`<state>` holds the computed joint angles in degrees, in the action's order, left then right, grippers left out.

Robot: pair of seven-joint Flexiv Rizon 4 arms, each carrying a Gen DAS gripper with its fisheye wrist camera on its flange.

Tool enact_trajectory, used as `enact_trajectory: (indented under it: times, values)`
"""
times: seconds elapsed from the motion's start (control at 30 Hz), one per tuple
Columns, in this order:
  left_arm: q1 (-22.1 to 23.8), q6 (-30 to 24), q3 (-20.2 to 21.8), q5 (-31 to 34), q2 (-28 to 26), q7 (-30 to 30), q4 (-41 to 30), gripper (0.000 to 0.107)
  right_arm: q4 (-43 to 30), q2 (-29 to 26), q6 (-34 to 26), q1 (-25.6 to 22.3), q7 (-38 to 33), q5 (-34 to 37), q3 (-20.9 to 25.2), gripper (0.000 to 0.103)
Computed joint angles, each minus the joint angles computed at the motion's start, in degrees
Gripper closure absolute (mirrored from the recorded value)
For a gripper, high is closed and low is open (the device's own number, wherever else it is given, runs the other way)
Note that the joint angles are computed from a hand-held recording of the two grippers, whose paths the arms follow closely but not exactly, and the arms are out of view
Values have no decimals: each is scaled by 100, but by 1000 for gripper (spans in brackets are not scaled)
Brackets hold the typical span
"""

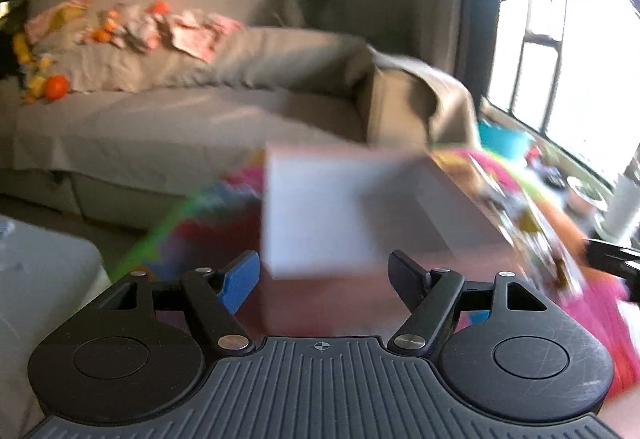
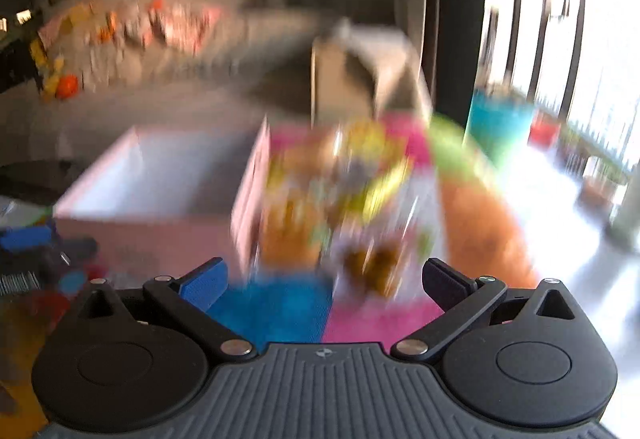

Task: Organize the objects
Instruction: 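Move the left gripper over the pink box and hold it still, then grasp the tray of three brown sweets with the right gripper, drop into box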

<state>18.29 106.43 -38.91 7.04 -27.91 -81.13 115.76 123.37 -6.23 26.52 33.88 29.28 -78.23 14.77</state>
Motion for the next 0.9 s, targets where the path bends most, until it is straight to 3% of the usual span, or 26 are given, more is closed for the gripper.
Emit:
enact_trajectory:
  times: [0.07,0.1,0.2,0.27,0.33,0.37,0.4,0.53,0.8,0.87,0.9]
  values:
    - [-474,-275,535,-307,-65,18,-453,29,-34,-43,-723,167,172,-433,23,0]
    - [-723,-474,809,-482,-113,63,-667,29,-67,-16,-733,155,-3,-426,16,0]
    - [-1167,-1352,1223,-946,-360,312,-1281,31,83,274,682,-284,-794,-330,-115,0]
    - [-1062,-1852,1024,-1233,-528,549,-1486,35,184,337,972,-432,-980,-243,-118,0]
    - [-927,-2027,805,-1475,-655,774,-1546,51,238,342,991,-478,-1334,-27,-74,0]
    - [-937,-2091,792,-1551,-694,866,-1577,73,289,358,1006,-503,-1435,38,-64,0]
    - [-1076,-2197,955,-1595,-698,881,-1656,86,345,379,1061,-530,-1492,114,-54,0]
    - [-1591,-2211,1594,-1645,-654,929,-1673,93,568,446,1575,-741,-1484,389,-120,0]
    - [-1858,-2055,1850,-2105,-601,1392,-1572,94,599,-126,2573,-1193,-1508,401,-516,0]
    - [-1916,-2051,1904,-2220,-568,1521,-1536,94,620,-169,2896,-1314,-1215,150,-633,0]
    - [-1941,-2045,1924,-2279,-557,1581,-1522,94,612,-179,2992,-1358,-1154,151,-651,5]
